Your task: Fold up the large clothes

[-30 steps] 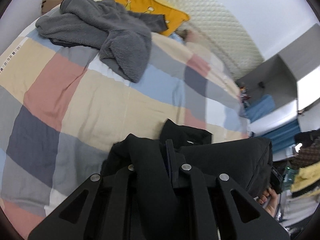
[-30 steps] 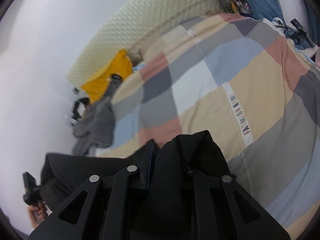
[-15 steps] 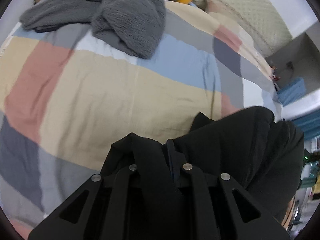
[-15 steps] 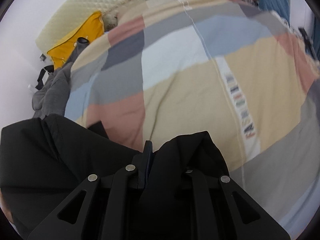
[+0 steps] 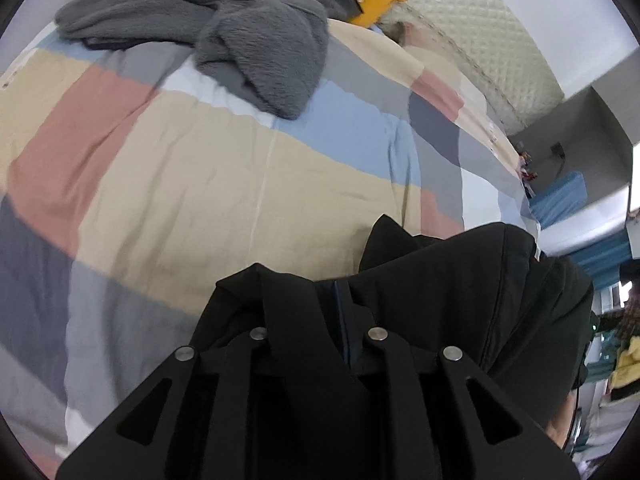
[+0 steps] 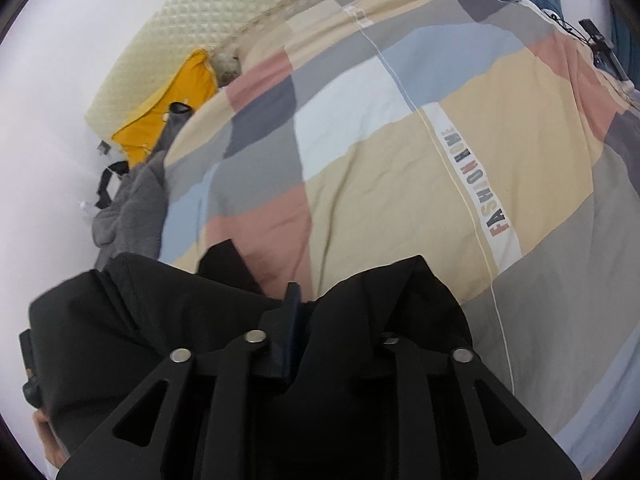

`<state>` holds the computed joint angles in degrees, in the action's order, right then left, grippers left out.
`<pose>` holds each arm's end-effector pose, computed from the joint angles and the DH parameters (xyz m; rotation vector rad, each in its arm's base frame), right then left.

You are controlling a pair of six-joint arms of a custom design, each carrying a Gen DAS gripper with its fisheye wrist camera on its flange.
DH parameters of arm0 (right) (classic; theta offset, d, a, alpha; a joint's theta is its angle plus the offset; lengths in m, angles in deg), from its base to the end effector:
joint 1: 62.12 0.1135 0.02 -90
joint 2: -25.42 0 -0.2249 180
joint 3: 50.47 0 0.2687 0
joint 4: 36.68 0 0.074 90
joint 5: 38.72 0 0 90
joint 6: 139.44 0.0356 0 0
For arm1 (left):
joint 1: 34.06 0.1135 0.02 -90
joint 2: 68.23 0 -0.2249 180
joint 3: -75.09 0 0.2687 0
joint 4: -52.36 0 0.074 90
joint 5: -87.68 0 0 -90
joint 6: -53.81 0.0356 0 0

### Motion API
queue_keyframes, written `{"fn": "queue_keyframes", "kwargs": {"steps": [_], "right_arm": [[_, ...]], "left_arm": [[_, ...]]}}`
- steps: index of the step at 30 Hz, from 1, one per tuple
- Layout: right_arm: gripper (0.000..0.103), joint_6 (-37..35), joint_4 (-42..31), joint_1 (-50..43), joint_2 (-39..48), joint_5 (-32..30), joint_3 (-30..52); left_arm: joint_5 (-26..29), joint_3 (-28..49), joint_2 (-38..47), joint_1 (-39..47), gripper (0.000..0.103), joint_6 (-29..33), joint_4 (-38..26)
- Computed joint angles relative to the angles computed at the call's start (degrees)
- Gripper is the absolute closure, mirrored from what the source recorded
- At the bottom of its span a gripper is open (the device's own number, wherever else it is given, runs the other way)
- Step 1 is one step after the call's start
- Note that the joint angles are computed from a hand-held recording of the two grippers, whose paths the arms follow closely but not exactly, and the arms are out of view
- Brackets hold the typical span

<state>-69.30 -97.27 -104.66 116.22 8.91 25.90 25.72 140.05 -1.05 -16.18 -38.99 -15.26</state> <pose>0.2441 -0.1914 0.1745 0.3618 2.4434 0.6498 0.2313 0.0570 0.2114 -0.3627 2.6486 -0.5988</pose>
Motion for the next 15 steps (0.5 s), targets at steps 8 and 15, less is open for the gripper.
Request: {"fn": "queue_keyframes", "kwargs": {"steps": [8,15], "right_arm": [[0.017,-5.12,-2.37,-5.43,-11.99,-2.45,-4.71],[0.0,-10.49,-2.98,-7.56,-31.57,-4.21,-10.43]], "left_arm": [[-3.48,-0.79,-14.23,3.45,0.026,3.87,-6.98],[-11.9,1.54,-28.08,-5.94,0.025,2.65,-4.97]]}}
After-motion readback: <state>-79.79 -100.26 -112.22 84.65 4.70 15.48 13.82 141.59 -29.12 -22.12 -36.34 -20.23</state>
